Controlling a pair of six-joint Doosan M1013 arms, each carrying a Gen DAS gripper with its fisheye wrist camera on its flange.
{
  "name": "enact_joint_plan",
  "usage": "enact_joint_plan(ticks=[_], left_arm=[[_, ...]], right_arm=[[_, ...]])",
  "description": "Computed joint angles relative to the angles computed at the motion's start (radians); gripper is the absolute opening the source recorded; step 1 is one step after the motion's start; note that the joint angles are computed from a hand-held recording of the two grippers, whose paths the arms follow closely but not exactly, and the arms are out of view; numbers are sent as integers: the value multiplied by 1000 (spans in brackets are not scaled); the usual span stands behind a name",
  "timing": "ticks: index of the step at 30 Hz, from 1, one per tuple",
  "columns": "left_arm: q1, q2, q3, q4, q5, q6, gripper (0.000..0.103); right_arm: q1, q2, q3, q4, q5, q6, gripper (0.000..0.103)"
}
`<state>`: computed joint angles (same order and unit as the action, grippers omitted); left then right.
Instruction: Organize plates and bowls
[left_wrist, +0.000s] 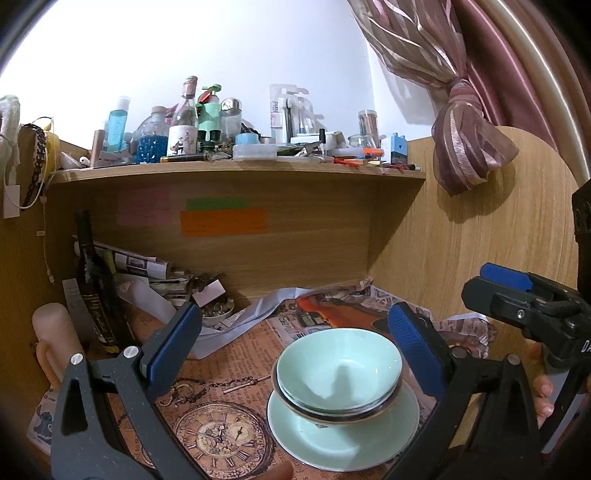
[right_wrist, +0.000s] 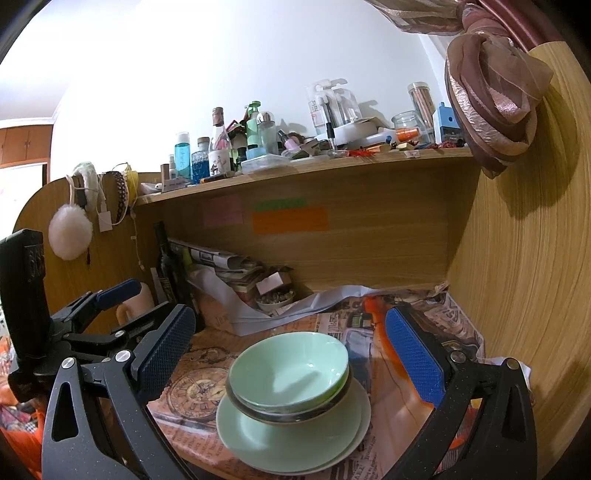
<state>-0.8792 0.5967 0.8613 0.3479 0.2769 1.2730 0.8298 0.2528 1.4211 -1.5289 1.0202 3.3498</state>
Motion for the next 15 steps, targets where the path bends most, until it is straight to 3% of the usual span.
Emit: enact_joint_plan(ticks=[10,14,15], left_arm=[[3,5,-9,-19,12,-10,103],[-2,2,2,70,-3,-79,103],[-1,2,2,46,-3,-57,103]], right_arm=[[-7,0,0,15,-4,-1,103],[-9,0,1,23,-10,0,103],[-10,0,1,24,-12,1,103]])
